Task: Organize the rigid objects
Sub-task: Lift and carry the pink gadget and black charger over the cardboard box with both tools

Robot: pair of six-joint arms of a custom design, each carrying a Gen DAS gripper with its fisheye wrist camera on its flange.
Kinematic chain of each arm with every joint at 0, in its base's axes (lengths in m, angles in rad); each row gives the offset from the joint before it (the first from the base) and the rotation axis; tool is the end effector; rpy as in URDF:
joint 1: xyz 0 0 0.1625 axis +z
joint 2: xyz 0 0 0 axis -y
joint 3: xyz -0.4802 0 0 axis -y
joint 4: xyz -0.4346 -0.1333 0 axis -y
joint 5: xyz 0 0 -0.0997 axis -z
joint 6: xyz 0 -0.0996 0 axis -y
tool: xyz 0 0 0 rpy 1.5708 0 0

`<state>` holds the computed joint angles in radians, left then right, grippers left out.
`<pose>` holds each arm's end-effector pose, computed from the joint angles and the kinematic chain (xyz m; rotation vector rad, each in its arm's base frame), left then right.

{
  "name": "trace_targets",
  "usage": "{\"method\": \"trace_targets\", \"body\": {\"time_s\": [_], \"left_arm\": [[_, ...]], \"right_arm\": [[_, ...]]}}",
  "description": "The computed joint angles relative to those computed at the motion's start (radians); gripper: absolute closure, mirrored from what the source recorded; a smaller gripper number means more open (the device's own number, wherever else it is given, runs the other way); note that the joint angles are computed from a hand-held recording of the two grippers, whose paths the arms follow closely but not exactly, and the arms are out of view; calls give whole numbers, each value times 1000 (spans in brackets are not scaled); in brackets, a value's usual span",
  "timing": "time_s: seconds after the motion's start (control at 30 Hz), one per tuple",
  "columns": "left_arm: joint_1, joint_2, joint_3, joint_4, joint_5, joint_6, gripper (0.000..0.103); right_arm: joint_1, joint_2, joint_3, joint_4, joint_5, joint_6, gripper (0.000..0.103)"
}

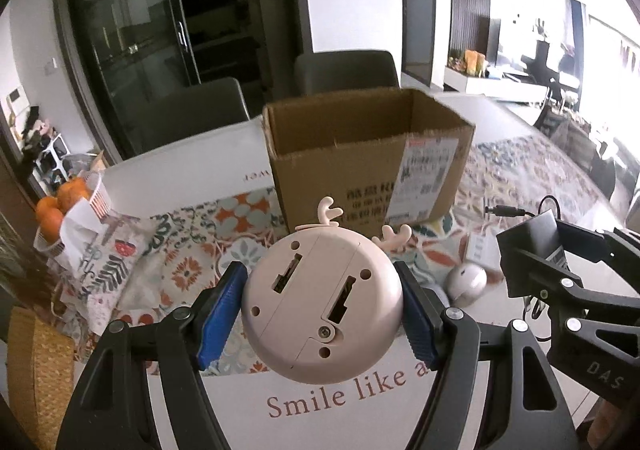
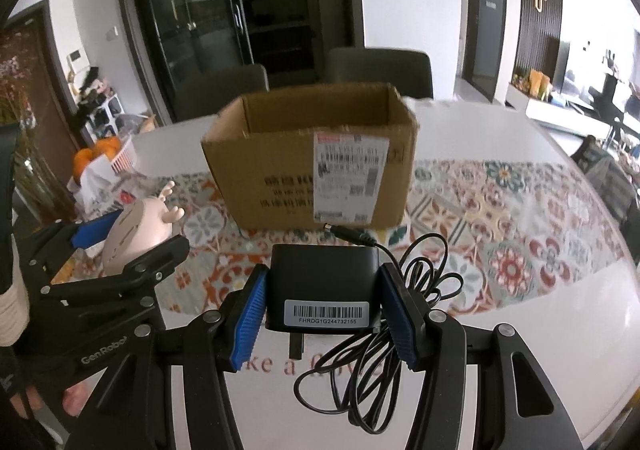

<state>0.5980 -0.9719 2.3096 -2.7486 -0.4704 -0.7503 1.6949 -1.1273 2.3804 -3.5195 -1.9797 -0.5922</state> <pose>-0.2571 -0.4438 0.0758 0.3451 2.1334 -0.8921 0.1520 -0.4617 0.1771 0.6974 -2.3972 0.7582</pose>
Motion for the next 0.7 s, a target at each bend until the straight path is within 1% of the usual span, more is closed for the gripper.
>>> {"method": "trace_targets", "body": {"time_s": [0.3,0.37,0.53,0.63,0.7], "left_arm": [[-13,-43,-60,103,50,-44,31],[-14,-47,-68,108,62,-42,31],[-2,-48,-104,73,69,15,31],[8,-47,-137,96,78,25,31],[20,-39,-157,56,72,75,31]], "right_arm": [[34,-31,-51,39,52,-32,48],[41,-34,-68,45,63,-40,48],[55,-36,-117,84,96,-49,48],[57,-33,-149,109,113,-53,48],[59,-26,-174,123,122,-57,48]]}}
